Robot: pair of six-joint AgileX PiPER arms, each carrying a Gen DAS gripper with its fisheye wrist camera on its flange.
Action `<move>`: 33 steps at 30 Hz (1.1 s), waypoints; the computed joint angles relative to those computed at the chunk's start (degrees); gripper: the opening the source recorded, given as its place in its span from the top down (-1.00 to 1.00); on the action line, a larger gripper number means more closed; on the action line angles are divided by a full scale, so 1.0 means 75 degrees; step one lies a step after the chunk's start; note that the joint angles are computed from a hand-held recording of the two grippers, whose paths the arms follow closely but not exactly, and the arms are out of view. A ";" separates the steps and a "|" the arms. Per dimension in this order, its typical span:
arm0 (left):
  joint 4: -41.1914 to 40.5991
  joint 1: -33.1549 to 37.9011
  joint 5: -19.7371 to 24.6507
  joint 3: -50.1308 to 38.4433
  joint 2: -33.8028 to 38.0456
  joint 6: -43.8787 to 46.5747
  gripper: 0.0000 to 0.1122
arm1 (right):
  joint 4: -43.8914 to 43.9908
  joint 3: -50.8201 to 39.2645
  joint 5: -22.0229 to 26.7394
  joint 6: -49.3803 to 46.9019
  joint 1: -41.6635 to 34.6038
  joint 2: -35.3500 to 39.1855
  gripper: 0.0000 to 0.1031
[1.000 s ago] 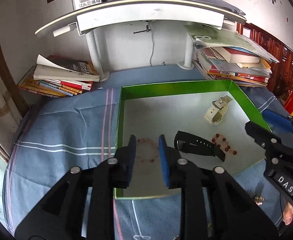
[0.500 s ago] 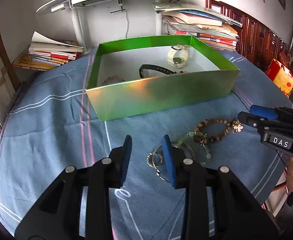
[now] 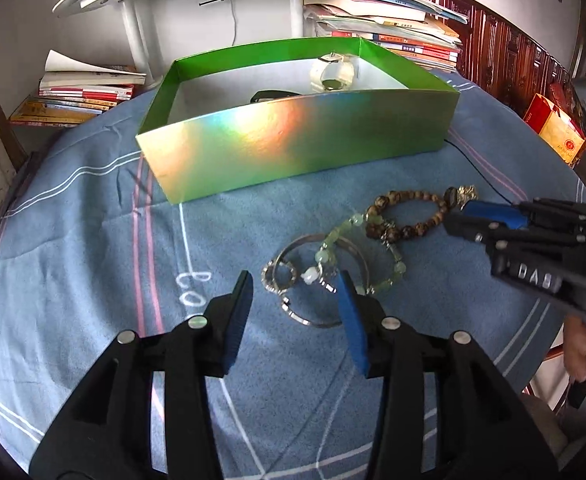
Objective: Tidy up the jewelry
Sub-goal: 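Move the left gripper to the green jade bracelet while the right approaches the brown bead bracelet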
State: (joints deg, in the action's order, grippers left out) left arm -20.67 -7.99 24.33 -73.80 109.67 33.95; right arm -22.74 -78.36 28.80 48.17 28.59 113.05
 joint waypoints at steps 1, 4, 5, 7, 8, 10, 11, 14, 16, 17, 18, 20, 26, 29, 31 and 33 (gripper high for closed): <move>-0.0026 0.0037 0.0017 0.0033 -0.0009 0.0061 0.22 | -0.0103 0.0057 0.0004 0.0103 -0.0002 -0.0050 0.40; 0.0241 0.0102 0.0083 -0.0031 0.0153 -0.0207 0.21 | -0.0439 0.0197 0.0043 0.0432 -0.0024 -0.0146 0.40; 0.0344 0.0134 0.0122 -0.0093 0.0235 -0.0344 0.20 | -0.0464 0.0239 0.0029 0.0478 -0.0054 -0.0165 0.40; 0.0421 0.0209 0.0190 -0.0204 0.0343 -0.0494 0.20 | -0.0493 0.0341 -0.0013 0.0542 -0.0089 -0.0230 0.40; 0.0431 0.0243 0.0191 -0.0215 0.0353 -0.0515 0.20 | -0.0500 0.0387 -0.0016 0.0568 -0.0110 -0.0270 0.40; 0.0483 0.0323 0.0182 -0.0204 0.0338 -0.0543 0.20 | -0.0531 0.0444 -0.0043 0.0628 -0.0133 -0.0310 0.40; 0.0546 0.0355 0.0174 -0.0199 0.0338 -0.0593 0.19 | -0.0570 0.0496 -0.0054 0.0668 -0.0144 -0.0355 0.40; 0.0824 0.0483 0.0124 -0.0232 0.0371 -0.0907 0.13 | -0.0734 0.0555 -0.0028 0.0840 -0.0160 -0.0407 0.40; 0.1293 0.0542 0.0096 -0.0313 0.0407 -0.1453 0.13 | -0.0697 0.0508 0.0020 0.0793 -0.0177 -0.0370 0.40; 0.1429 0.0564 0.0105 -0.0335 0.0412 -0.1613 0.13 | -0.0644 0.0486 0.0041 0.0736 -0.0188 -0.0343 0.40; 0.1474 0.0569 0.0125 -0.0328 0.0396 -0.1659 0.14 | -0.0617 0.0480 0.0045 0.0711 -0.0190 -0.0328 0.40; 0.1323 0.0542 0.0126 -0.0241 0.0341 -0.1433 0.14 | -0.0561 0.0444 0.0056 0.0664 -0.0189 -0.0275 0.40; 0.0878 0.0464 0.0122 -0.0125 0.0275 -0.0887 0.18 | -0.0843 0.0137 0.0211 0.0877 -0.0166 -0.0023 0.40; 0.0729 0.0477 0.0133 -0.0084 0.0250 -0.0747 0.19 | -0.1512 -0.0035 0.0477 0.1474 -0.0045 0.0142 0.40; 0.0278 0.0552 0.0185 -0.0072 0.0259 -0.0359 0.28 | -0.1785 -0.0077 0.0578 0.1724 0.0026 0.0200 0.40; -0.0046 0.0591 0.0126 -0.0021 0.0252 -0.0136 0.66 | -0.1863 -0.0060 0.0574 0.1813 0.0062 0.0195 0.49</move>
State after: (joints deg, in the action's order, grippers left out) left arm -21.01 -3.55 25.28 -73.96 111.56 32.93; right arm -36.72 -78.81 33.10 61.77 29.05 114.52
